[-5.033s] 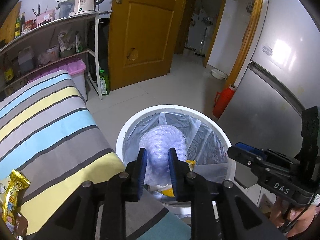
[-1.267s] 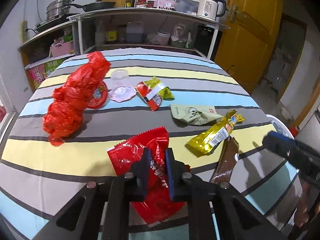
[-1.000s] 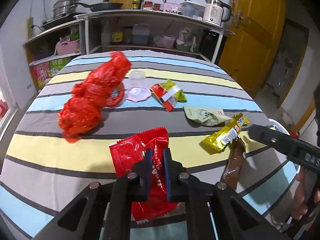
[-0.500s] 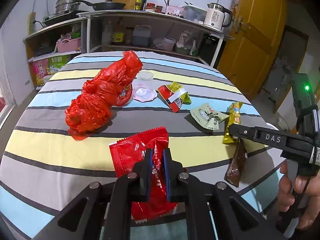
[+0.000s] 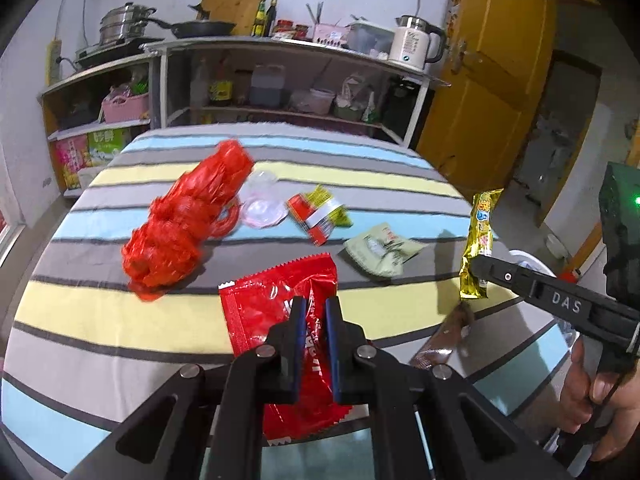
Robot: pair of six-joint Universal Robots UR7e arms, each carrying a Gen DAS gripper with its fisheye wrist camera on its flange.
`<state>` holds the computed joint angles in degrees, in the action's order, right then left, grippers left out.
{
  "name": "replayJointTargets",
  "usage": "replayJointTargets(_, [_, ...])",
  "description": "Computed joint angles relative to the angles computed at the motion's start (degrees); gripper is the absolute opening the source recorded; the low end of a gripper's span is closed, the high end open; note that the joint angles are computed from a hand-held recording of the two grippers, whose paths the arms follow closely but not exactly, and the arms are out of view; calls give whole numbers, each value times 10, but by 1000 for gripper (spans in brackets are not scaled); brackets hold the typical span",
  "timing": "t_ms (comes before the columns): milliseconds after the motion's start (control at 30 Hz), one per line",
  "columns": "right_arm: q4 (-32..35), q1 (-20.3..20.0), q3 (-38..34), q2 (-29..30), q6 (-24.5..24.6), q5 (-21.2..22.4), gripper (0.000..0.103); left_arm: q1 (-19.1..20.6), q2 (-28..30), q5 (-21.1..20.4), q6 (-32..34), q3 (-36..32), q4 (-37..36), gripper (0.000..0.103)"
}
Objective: Collect trash
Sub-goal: 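Carry the red and yellow wrappers toward the white bin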
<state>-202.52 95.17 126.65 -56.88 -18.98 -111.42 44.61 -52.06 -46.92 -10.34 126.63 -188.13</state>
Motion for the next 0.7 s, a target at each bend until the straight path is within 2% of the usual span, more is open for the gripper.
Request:
replayJointTargets(200, [-17, -3, 34, -45, -17, 23, 5, -28, 6, -8, 25, -13, -10, 9])
replayJointTargets(367, [-34, -9, 62, -80, -31, 26, 6, -46, 24, -22, 40, -36, -11, 9])
replayJointTargets(700, [-52, -50, 113, -165, -44, 26, 6, -70, 84, -85, 64, -106, -1, 9])
